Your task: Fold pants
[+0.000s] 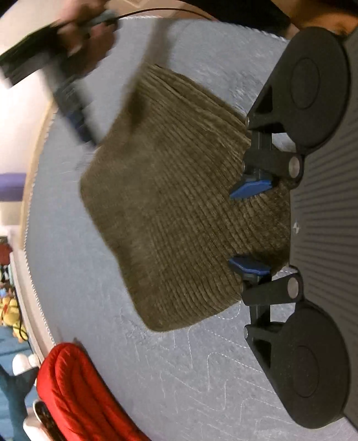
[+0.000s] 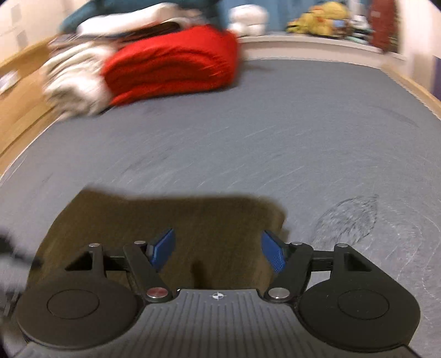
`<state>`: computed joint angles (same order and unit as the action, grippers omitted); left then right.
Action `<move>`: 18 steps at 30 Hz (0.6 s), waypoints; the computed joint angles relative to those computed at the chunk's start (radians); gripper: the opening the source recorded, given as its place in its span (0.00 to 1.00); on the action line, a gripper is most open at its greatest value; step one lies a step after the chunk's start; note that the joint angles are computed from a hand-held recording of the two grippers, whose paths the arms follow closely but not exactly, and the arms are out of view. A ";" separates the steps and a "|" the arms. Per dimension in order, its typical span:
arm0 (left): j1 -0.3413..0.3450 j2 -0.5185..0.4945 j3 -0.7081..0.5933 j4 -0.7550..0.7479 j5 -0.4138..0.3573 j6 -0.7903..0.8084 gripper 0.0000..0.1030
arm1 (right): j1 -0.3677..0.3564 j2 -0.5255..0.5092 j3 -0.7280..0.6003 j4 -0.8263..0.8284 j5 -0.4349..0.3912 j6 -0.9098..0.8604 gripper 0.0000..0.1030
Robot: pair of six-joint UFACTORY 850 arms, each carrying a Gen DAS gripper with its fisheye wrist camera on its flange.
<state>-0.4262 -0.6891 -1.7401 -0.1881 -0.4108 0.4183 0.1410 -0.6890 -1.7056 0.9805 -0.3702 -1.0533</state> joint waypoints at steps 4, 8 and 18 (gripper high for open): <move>0.001 0.022 0.032 -0.013 -0.033 0.054 0.50 | 0.003 0.071 0.106 -0.124 -0.141 -0.070 0.69; -0.013 0.021 0.047 0.067 -0.057 0.032 0.50 | 0.023 0.111 0.192 -0.322 -0.158 0.007 0.68; -0.009 0.022 0.028 0.042 -0.018 -0.093 0.53 | 0.045 0.167 0.218 -0.450 -0.095 0.214 0.66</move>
<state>-0.4350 -0.6668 -1.7126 -0.1458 -0.4287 0.3251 0.1858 -0.5217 -1.4881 0.5302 -0.4652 -0.8398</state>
